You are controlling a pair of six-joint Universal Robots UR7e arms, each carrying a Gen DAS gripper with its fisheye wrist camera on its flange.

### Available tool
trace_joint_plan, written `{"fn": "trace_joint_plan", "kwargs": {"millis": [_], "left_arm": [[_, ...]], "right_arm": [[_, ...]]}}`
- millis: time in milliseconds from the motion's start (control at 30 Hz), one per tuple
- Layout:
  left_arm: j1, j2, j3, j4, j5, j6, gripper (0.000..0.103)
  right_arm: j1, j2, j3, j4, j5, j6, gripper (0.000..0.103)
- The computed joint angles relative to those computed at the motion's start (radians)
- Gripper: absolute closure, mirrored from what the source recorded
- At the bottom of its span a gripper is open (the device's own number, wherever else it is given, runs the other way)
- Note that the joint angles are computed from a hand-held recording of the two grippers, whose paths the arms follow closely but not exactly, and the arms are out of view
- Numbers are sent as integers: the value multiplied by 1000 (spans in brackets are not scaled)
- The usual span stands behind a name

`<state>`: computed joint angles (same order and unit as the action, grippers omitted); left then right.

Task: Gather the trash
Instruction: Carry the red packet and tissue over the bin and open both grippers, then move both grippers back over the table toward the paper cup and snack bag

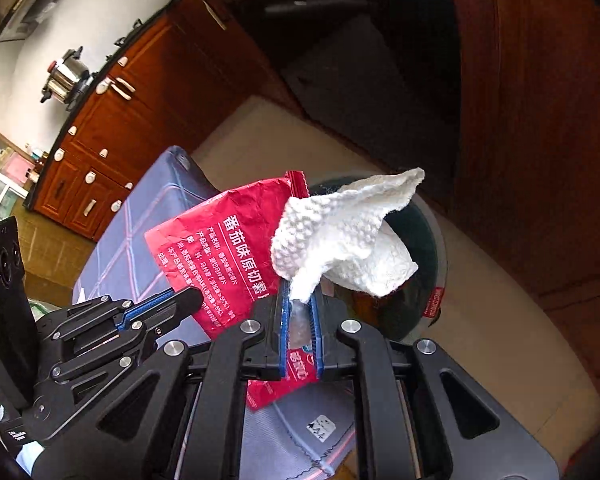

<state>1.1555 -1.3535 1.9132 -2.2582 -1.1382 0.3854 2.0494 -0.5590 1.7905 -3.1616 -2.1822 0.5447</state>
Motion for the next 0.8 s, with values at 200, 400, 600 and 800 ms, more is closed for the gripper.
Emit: {"fn": "trace_joint_plan", "kwargs": {"millis": [200,400,600,800], "left_arm": [[35,69,-35,11,16,-18,96],[42,109,-33,-34,62,3,39],[50,122,-48,-10,75,-2,36],[55,113,-52,13,81,-11,29]], "right_arm": [[-37,20,-8,15,29,12,77],[-57,44,-39,35,37,14,36],[-84,50,-43,47,93,75,19],[-94,51,-41,83,118,128,16]]}}
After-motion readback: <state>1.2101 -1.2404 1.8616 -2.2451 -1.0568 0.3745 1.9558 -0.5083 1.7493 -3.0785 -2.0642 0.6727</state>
